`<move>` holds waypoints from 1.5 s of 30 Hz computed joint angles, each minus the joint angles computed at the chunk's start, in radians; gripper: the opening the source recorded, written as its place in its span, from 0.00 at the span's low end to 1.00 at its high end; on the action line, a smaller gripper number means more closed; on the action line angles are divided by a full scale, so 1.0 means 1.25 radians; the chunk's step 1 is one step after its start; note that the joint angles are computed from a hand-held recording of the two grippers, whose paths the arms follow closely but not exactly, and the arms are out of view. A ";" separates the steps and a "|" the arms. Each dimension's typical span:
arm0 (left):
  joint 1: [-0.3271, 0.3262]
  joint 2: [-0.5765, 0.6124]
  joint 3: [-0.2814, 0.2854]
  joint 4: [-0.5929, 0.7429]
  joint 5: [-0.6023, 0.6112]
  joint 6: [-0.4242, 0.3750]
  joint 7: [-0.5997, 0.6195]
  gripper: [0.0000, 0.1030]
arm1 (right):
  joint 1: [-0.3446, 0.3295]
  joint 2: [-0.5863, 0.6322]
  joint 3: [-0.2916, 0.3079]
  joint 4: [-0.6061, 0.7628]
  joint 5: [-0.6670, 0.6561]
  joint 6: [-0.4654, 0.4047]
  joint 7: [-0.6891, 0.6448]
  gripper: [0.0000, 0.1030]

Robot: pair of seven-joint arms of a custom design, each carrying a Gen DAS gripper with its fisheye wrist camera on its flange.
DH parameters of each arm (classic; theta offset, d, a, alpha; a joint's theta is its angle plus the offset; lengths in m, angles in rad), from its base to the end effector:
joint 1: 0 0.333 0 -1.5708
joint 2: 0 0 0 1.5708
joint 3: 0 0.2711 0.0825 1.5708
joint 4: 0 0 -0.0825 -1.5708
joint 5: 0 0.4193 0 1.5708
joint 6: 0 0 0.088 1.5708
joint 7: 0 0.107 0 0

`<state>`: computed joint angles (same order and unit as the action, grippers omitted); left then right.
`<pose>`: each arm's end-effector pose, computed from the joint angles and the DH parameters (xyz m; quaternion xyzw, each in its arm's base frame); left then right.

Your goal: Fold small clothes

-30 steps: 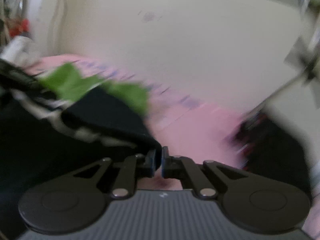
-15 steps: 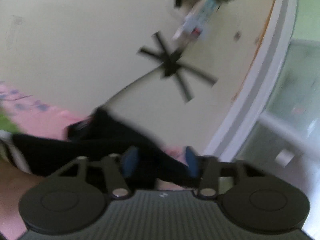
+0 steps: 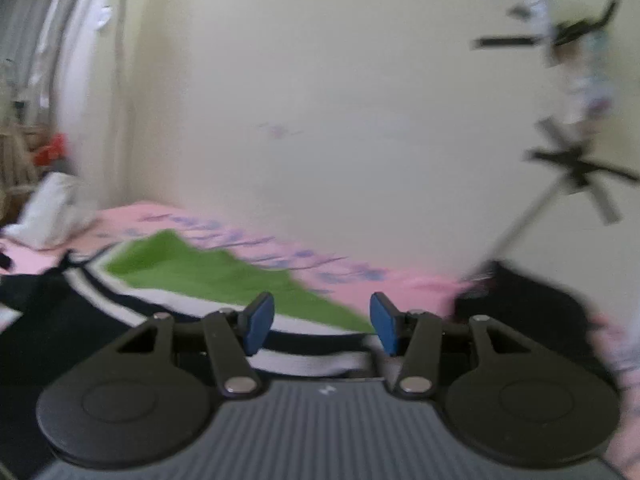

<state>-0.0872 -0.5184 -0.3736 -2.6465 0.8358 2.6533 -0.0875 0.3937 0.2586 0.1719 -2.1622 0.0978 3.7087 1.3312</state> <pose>0.4122 -0.2145 0.3829 -0.7940 0.4556 -0.2770 0.2920 0.5283 0.3142 0.3693 -0.7156 0.3572 -0.3338 0.4989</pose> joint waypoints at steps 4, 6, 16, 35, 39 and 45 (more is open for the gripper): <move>-0.004 0.037 -0.026 0.023 -0.006 -0.043 -0.034 0.46 | -0.036 0.072 0.061 0.077 -0.150 -0.066 0.108 0.42; -0.015 0.052 -0.020 0.041 0.004 -0.071 -0.020 0.13 | -0.042 0.100 0.082 0.100 -0.196 -0.080 0.121 0.42; 0.036 -0.143 0.054 0.080 0.109 -0.337 -0.057 0.12 | -0.333 0.208 0.340 0.167 -0.423 -0.193 0.337 0.43; -0.106 0.543 0.072 0.744 -0.090 0.082 0.470 0.63 | -0.508 0.287 0.479 0.168 -0.581 -0.144 0.499 0.46; -0.172 0.576 0.143 0.777 0.010 -0.026 0.375 0.62 | -0.556 0.323 0.518 0.186 -0.674 -0.161 0.571 0.46; -0.181 0.637 0.198 0.784 0.034 -0.222 0.344 0.80 | -0.577 0.324 0.534 0.181 -0.702 -0.154 0.600 0.46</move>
